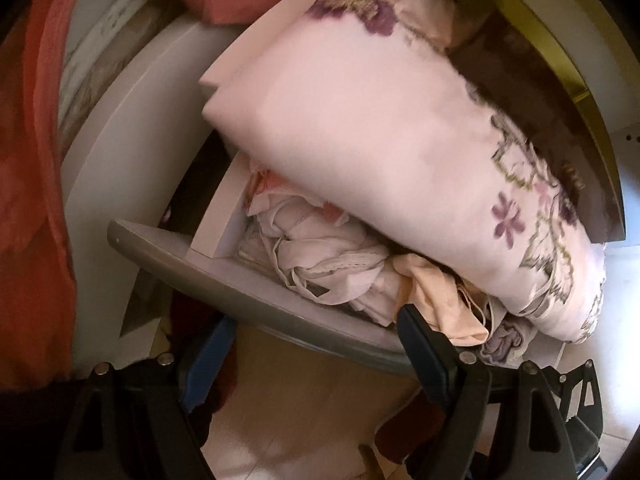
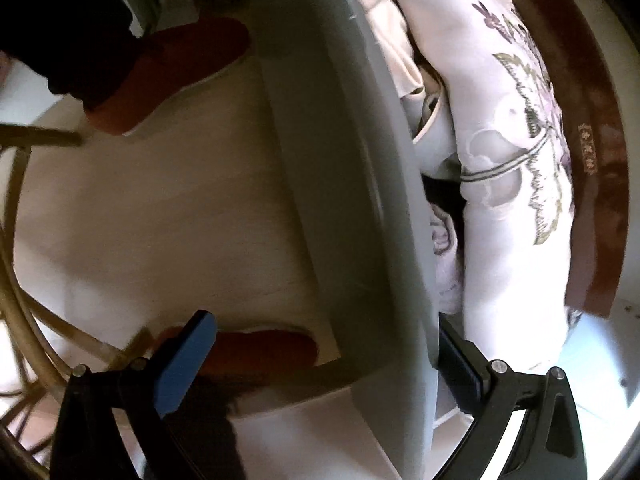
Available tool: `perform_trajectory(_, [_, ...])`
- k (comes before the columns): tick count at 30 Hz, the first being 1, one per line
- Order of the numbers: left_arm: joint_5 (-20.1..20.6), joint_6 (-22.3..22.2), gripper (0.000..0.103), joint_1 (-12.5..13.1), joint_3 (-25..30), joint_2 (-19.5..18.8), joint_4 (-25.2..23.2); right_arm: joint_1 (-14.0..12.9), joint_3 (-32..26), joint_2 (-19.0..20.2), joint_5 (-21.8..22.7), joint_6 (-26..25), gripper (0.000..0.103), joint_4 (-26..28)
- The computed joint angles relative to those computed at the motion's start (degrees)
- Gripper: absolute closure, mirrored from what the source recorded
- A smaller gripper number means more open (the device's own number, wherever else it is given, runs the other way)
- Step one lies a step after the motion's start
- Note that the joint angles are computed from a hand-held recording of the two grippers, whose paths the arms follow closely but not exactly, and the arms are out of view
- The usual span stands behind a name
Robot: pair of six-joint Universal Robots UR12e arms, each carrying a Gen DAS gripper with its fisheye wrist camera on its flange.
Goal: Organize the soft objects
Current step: 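Pull the drawer outward with the right gripper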
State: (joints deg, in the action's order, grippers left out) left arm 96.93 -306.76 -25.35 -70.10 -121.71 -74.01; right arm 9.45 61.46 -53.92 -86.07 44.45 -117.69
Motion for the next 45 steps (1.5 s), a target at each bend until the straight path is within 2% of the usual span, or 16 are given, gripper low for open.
perform_trajectory(3, [-0.8, 0.5, 0.018, 0.2, 0.9, -0.4, -1.5, 0.1, 1.7, -0.5, -0.9, 1.9, 0.000, -2.3])
perform_trajectory(7, [-2.7, 1.0, 0.018, 0.6, 1.0, -0.3, -1.2, 0.2, 1.9, -1.2, -3.0, 6.4, 0.000, -2.1])
perform_trajectory(11, [-4.4, 1.2, 0.018, 1.0, 0.1, -0.1, -0.2, 0.3, 5.2, -3.0, -4.4, 6.7, 0.000, -6.4])
perform_trajectory(16, [-6.2, 2.4, 0.018, 1.9, -1.1, 0.4, 0.3, 0.7, 6.7, -4.4, -6.1, 9.4, 0.000, -7.1])
perform_trajectory(17, [-6.7, 3.3, 0.018, 2.8, -2.8, 1.6, 1.0, 0.8, 6.7, -4.6, -6.7, 9.4, 0.000, -7.1])
perform_trajectory(20, [-7.9, 3.9, 0.018, 3.2, -3.1, 1.5, 1.2, 0.7, 7.6, -4.9, -7.3, 9.4, 0.000, -7.6])
perform_trajectory(22, [-8.6, 4.6, 0.018, 3.9, -2.8, 1.1, 1.1, 0.8, 7.3, -3.8, -7.9, 9.0, 0.000, -8.8])
perform_trajectory(28, [-9.9, 5.9, 0.018, 4.9, -2.8, 1.0, 0.6, 0.3, 13.7, -5.0, -9.2, 8.3, 0.000, -14.5])
perform_trajectory(36, [-11.5, 8.1, 0.018, 6.6, -1.8, 0.0, -0.9, 0.5, 14.3, -4.5, -10.3, 8.4, 0.000, -14.6])
perform_trajectory(45, [-12.7, 9.5, 0.018, 7.1, -1.2, -0.4, -2.0, 0.6, 14.2, -3.5, -12.7, 6.8, 0.000, -15.0])
